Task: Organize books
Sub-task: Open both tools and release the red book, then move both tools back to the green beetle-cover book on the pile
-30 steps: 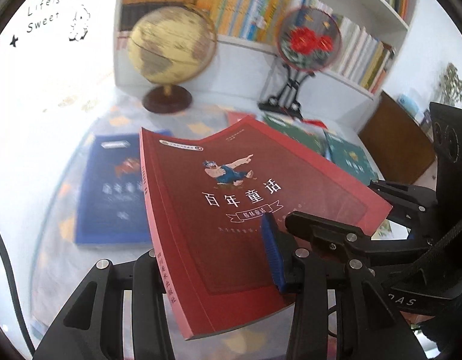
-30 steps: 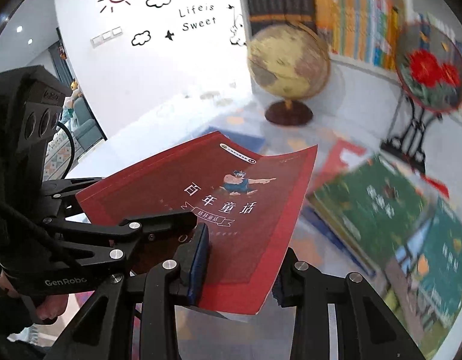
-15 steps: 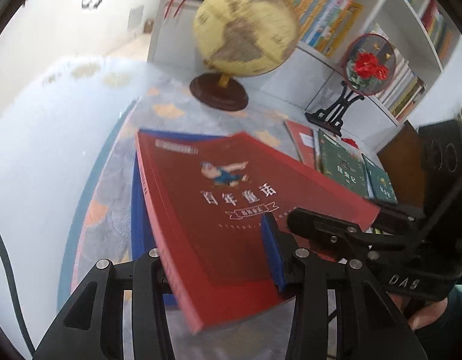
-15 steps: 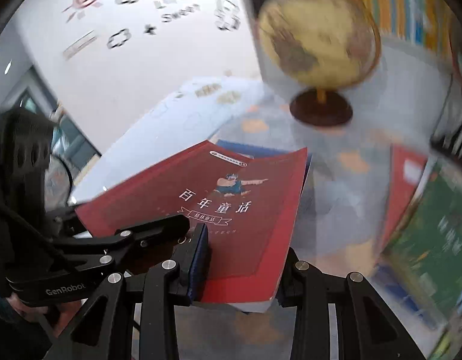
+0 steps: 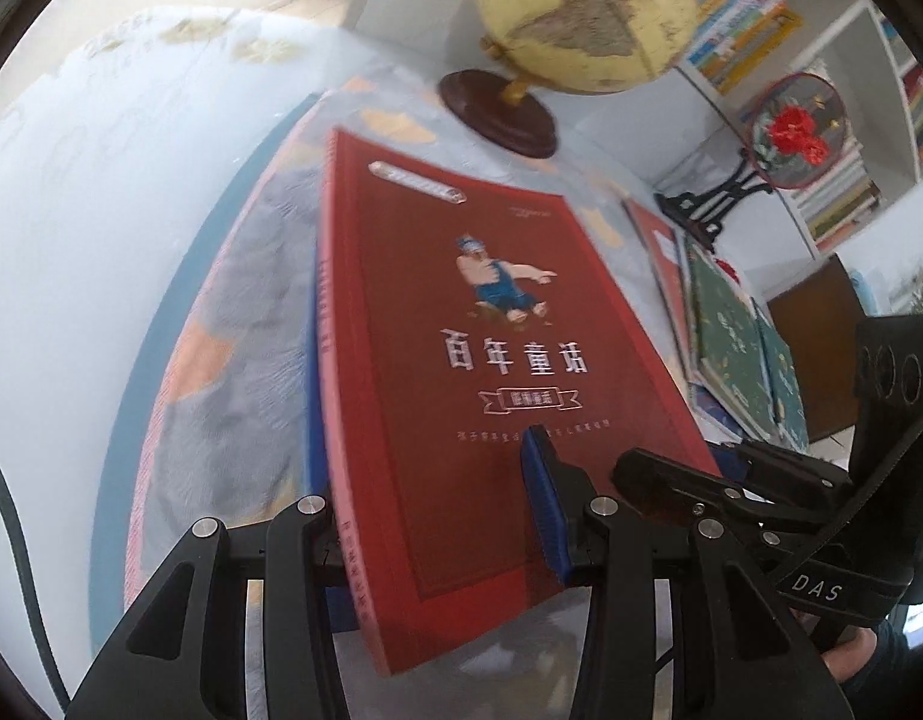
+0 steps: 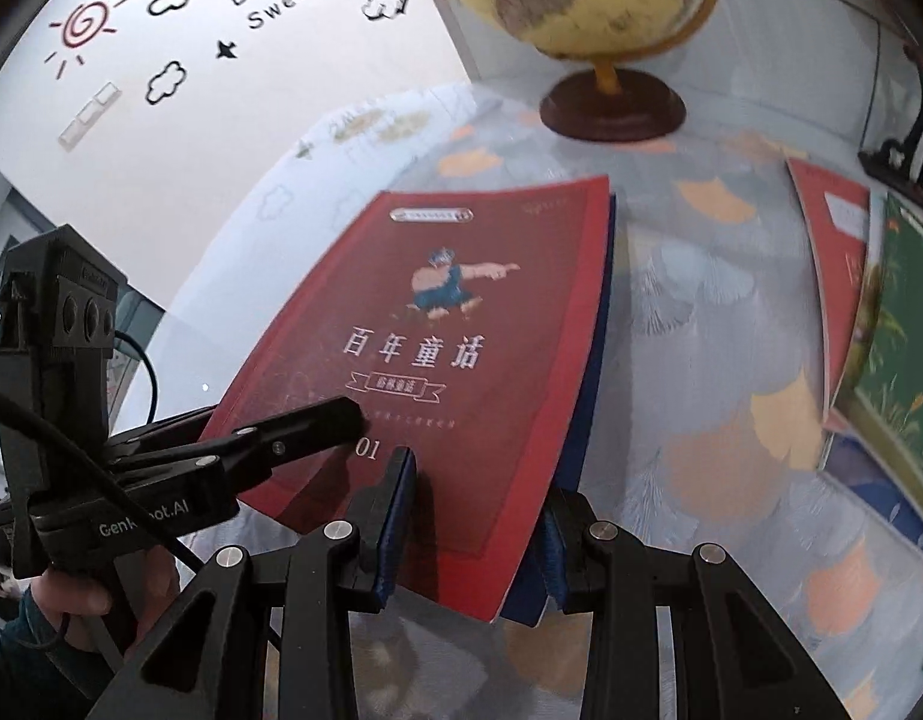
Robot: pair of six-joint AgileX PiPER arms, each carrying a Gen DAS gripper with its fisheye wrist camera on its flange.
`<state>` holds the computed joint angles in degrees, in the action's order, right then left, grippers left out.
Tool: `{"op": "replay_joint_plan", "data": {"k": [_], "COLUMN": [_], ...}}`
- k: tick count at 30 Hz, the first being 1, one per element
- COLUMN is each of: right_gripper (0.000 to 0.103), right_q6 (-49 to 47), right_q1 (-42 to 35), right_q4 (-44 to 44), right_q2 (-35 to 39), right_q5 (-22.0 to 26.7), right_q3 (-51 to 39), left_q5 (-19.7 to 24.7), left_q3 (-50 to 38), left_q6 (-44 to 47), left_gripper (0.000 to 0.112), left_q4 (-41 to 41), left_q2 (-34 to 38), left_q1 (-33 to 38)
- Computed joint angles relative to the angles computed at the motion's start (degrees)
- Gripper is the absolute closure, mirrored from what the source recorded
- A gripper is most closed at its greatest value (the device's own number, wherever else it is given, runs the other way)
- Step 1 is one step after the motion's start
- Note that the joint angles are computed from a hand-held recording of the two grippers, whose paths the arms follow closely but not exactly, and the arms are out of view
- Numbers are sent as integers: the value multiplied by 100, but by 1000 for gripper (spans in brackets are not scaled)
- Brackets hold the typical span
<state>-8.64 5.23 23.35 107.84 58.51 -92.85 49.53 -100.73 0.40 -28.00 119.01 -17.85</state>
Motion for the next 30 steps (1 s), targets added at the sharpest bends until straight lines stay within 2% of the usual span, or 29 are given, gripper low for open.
{"op": "replay_joint_plan", "data": {"k": [7,10,13,16,18,19,21,24,26,28,30], "right_gripper": [67,67,63,57,56,56,49,46,46,45,40], "right_q6": [173,-14,-279,-664,-995,-1181,-1392,-1730,-2048,-2284,-2495], "right_q1": [-11,-233,-508,-840,-1099,-1247,-1415,-1782,-1978,-2116,-2258], "right_q4": [-380,-233,-61,163,323,378,366,158,60,-116,-242], "right_q2": [-106,-388,-762,-1034,-1287,-1467,-1769,-2461,-2734,-2880,-3072], "right_q5": [209,198,200,359,504,561,512,384,454,591,588], "right_q3": [249,623,1021,1176,1246,1300,1413,1710,1741,1641,1622], "left_q5": [-425,-721,-932,-1020,-967,-919,-707,-293,-147,116,363], "left_q3": [1172,2112,2747,3094,3059,2962,2662,2030,1763,1402,1023], "left_q6": [-520,-874,-1681,-2781,-3795,-4018,-4659,-5613,-5943,-6304,-6642], "left_gripper": [68,68,68,68,68,68,68,68,63,46,45], "left_q4": [375,473,941,1570,2175,2303,2824,3651,3940,4374,4828], "left_q2": [-791,-1564,-2318,-2912,-3078,-3046,-2935,-2667,-2583,-2437,-2257], "left_q1": [67,-8,-379,-1052,-1714,-1917,-2500,-3327,-3682,-4063,-4427]}}
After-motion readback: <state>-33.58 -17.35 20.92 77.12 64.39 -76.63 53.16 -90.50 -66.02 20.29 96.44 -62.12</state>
